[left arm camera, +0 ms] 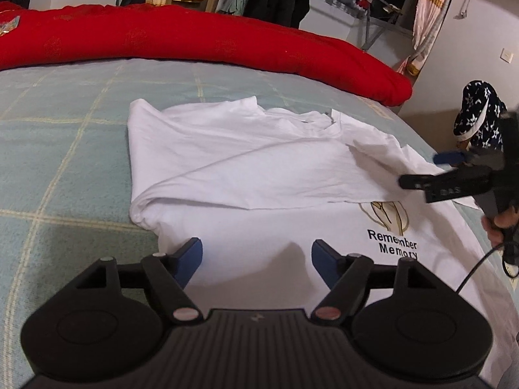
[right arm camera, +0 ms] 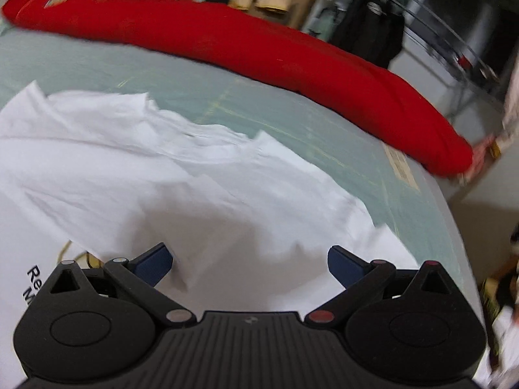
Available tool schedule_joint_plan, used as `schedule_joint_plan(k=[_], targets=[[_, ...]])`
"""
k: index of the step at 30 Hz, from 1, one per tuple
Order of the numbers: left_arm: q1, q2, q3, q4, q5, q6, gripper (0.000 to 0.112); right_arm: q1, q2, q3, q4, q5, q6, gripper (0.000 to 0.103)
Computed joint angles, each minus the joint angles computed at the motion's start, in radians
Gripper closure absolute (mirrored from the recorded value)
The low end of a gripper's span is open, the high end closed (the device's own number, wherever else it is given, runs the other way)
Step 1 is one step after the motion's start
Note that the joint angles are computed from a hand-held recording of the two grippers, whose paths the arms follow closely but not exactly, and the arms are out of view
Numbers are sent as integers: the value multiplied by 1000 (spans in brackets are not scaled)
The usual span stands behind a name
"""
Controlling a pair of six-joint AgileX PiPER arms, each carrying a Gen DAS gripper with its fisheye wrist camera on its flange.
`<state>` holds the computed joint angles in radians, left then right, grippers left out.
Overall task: Fold clothes
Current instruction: 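Move the open right gripper to the other sleeve cuff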
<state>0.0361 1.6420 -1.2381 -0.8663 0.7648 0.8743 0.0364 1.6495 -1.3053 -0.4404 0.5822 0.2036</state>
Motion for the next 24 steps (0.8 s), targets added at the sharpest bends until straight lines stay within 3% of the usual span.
schedule_joint_plan(k=[4, 9, 15, 20, 24], targets=[[-2, 4, -6, 3, 0, -10, 37, -95, -63, 71, 162, -30, -83, 0], [-9, 1, -4, 13, -8, -17, 37, -241, -100, 125, 662, -40, -488, 0], [-17, -6, 0, 33, -16, -28, 37, -459, -75, 136, 1261, 145, -816, 0], [-29, -7, -1, 48, -24, -34, 34, -658, 51, 174, 1672, 464, -900, 0], [-30, -4, -1, 46, -27, -34, 33, -651, 88, 188, 1766, 442, -926, 0]])
